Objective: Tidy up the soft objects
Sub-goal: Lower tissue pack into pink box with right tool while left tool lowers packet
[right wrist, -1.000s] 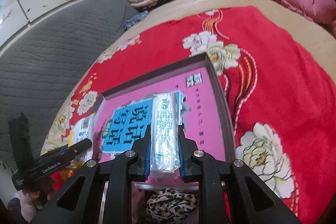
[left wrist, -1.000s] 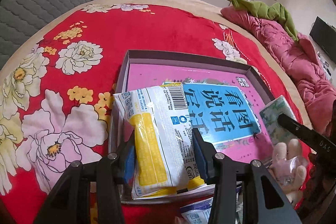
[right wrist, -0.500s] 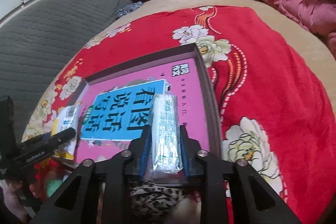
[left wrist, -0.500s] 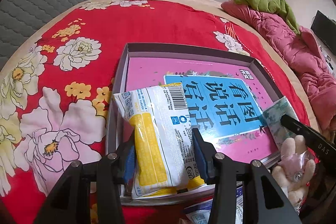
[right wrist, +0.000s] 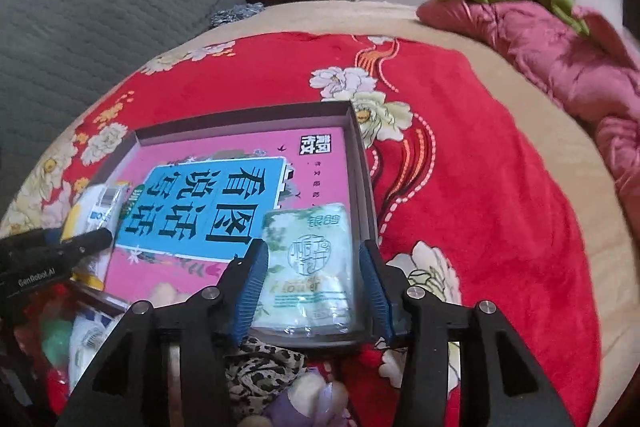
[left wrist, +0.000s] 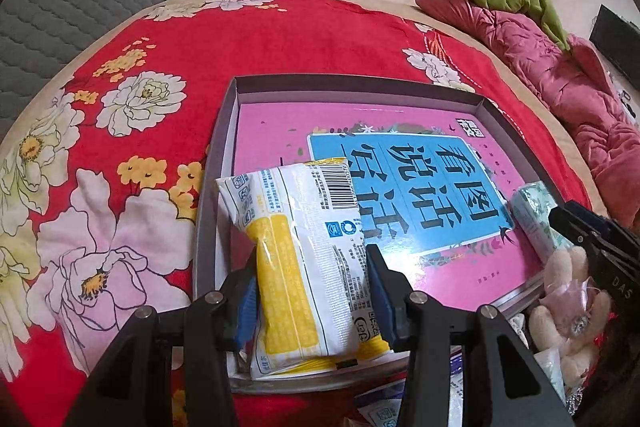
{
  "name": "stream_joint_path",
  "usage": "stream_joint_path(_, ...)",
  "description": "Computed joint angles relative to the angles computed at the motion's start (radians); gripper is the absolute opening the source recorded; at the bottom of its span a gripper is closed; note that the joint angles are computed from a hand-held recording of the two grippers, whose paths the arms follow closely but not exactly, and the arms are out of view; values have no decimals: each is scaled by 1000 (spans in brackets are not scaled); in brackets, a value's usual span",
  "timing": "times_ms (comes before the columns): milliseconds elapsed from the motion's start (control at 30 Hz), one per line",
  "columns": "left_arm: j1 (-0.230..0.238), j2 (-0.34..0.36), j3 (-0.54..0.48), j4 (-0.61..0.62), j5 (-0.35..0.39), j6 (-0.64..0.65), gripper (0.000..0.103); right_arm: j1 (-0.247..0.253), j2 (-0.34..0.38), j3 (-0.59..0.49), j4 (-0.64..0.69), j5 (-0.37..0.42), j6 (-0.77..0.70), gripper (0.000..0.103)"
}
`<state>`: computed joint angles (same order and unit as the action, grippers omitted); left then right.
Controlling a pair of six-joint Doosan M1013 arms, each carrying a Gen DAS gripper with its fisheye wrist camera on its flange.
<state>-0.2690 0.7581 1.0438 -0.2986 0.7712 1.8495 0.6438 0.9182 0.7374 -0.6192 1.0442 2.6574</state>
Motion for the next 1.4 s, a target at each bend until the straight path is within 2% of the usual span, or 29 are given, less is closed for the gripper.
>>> stream_joint_path(167,0,-1,3,-13,-6,14,48,5,-8,14,-24,-3,18,51)
stream_joint_path(300,-1,-1,4,-13,-6,22,49,10,-14,19,-45,8,28,56)
stream_joint_path(567,10,3,-8,-72,28,53,49,13,-23,30,-48,2,38,57)
stream_joint_path(800,9,4,-11,-66,33,48,51,17,-34,41,-55,-8,54,57)
stream_joint_path(1400,17,-21,20,-92,-6,59,58,27,-39,37,-84,18,74,62)
